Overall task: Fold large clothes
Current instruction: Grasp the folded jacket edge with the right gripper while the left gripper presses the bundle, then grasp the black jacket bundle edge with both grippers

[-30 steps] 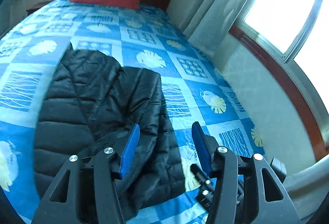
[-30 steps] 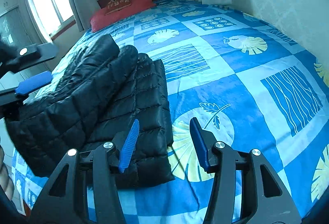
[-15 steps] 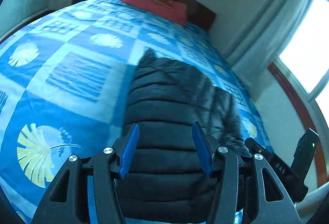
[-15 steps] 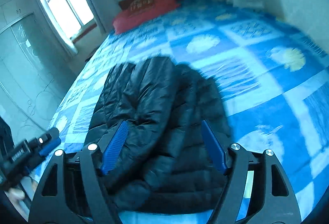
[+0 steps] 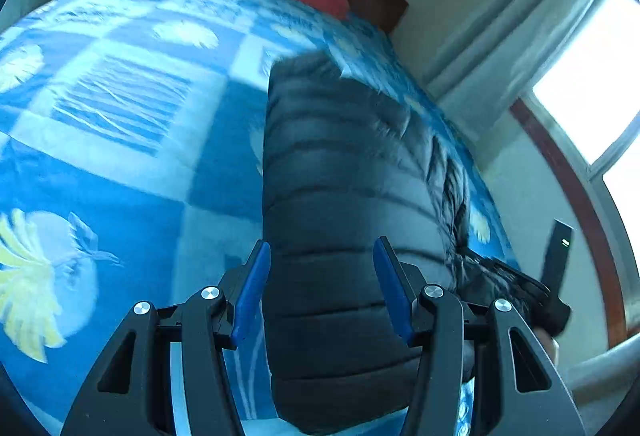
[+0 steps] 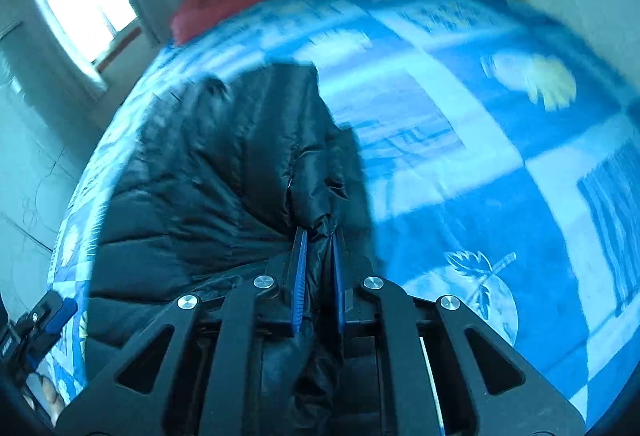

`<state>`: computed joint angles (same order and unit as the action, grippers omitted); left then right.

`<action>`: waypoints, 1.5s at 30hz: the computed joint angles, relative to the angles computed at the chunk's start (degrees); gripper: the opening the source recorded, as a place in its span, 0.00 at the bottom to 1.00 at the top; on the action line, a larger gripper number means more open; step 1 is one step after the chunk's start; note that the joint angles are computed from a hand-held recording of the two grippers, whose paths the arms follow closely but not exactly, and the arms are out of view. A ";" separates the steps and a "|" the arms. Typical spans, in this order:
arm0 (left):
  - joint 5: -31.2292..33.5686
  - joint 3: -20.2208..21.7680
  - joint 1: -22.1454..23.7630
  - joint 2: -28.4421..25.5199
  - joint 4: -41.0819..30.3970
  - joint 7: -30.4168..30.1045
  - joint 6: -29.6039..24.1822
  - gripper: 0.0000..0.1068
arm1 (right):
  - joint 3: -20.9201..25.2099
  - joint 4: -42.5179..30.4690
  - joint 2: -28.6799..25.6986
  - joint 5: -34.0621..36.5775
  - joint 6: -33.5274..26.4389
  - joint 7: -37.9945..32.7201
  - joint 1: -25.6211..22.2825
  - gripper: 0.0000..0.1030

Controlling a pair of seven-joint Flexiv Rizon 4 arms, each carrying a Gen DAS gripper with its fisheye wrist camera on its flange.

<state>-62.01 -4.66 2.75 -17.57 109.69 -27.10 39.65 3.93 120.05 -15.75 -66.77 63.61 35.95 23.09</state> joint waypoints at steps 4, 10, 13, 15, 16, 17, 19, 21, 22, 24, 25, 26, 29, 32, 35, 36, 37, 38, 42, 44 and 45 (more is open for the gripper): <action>1.19 -0.71 -1.71 -1.03 1.43 2.09 2.83 0.52 | -1.47 2.03 -0.85 -5.74 3.06 3.48 -1.09 0.11; 2.42 -1.86 -3.11 -2.57 1.88 3.61 8.33 0.53 | -0.80 2.26 -1.36 -7.03 3.13 4.80 -2.37 0.18; 2.93 -1.80 -2.52 -2.13 1.80 2.49 7.50 0.53 | 0.05 2.67 0.12 -3.84 0.48 2.50 -1.97 0.28; 2.69 -1.58 -1.90 -1.52 1.98 2.31 6.57 0.53 | 1.36 3.40 2.75 -2.25 -3.55 1.91 -0.72 0.28; 2.24 -1.44 -1.65 -1.04 2.28 2.31 6.25 0.53 | 2.16 3.54 4.06 -1.90 -6.24 1.80 0.11 0.28; 1.36 -1.31 -1.34 -0.23 2.88 2.74 5.72 0.53 | 3.06 3.51 5.32 -1.67 -9.25 1.71 1.01 0.28; -0.56 -1.02 -1.36 1.38 4.14 4.35 5.73 0.52 | 4.51 3.53 7.27 -3.09 -13.05 2.80 2.21 0.28; -3.92 -0.58 -1.43 3.84 6.11 7.79 5.47 0.52 | 5.93 3.24 8.47 -5.87 -14.58 4.37 3.26 0.28; -4.86 -0.20 -1.66 4.67 6.77 8.96 5.21 0.52 | 6.21 3.01 8.58 -7.73 -13.73 4.77 3.35 0.28; -6.76 0.66 -2.13 6.63 8.65 11.91 4.27 0.52 | 6.85 1.88 7.71 -11.59 -11.82 4.87 4.10 0.28; -7.04 1.02 -2.45 6.96 9.08 12.63 3.91 0.53 | 7.18 1.19 6.90 -11.64 -11.58 3.46 4.63 0.28; -6.77 1.29 -2.82 7.03 9.35 12.94 3.68 0.53 | 7.55 0.40 5.73 -10.57 -12.17 1.07 5.43 0.28; -3.90 1.60 -3.62 5.68 8.88 10.40 3.36 0.52 | 7.22 -0.19 3.35 -6.47 -13.31 -2.53 6.55 0.28; -2.05 1.11 -4.44 3.92 8.05 7.61 5.15 0.53 | 5.00 2.55 2.20 -7.74 -5.73 3.52 4.40 0.28; 0.26 0.29 -5.51 2.83 7.71 7.38 8.64 0.52 | 2.87 3.17 -0.33 -12.83 -1.96 7.74 3.32 0.28; 1.00 0.02 -5.80 2.42 7.60 7.11 9.56 0.51 | 2.42 3.20 -0.97 -14.23 -1.16 9.07 2.96 0.28; 1.47 -0.20 -5.85 2.15 7.57 6.75 9.90 0.51 | 2.15 3.03 -1.62 -15.41 -0.59 10.51 2.75 0.27; 1.92 -0.44 -5.85 1.50 7.25 6.01 10.08 0.51 | 1.66 2.89 -2.30 -17.24 0.34 12.59 2.29 0.27; 2.15 -1.21 -5.01 0.32 6.57 6.10 10.07 0.50 | 2.42 2.39 -2.74 -15.80 -1.45 11.89 2.57 0.27; 1.30 -1.32 -4.14 1.08 6.86 8.12 8.61 0.50 | 3.06 2.49 -1.90 -13.61 -2.43 10.45 3.08 0.27; 1.31 -1.06 -3.71 1.45 6.83 8.20 7.45 0.50 | 3.50 2.31 -1.46 -12.05 -3.33 9.46 3.60 0.28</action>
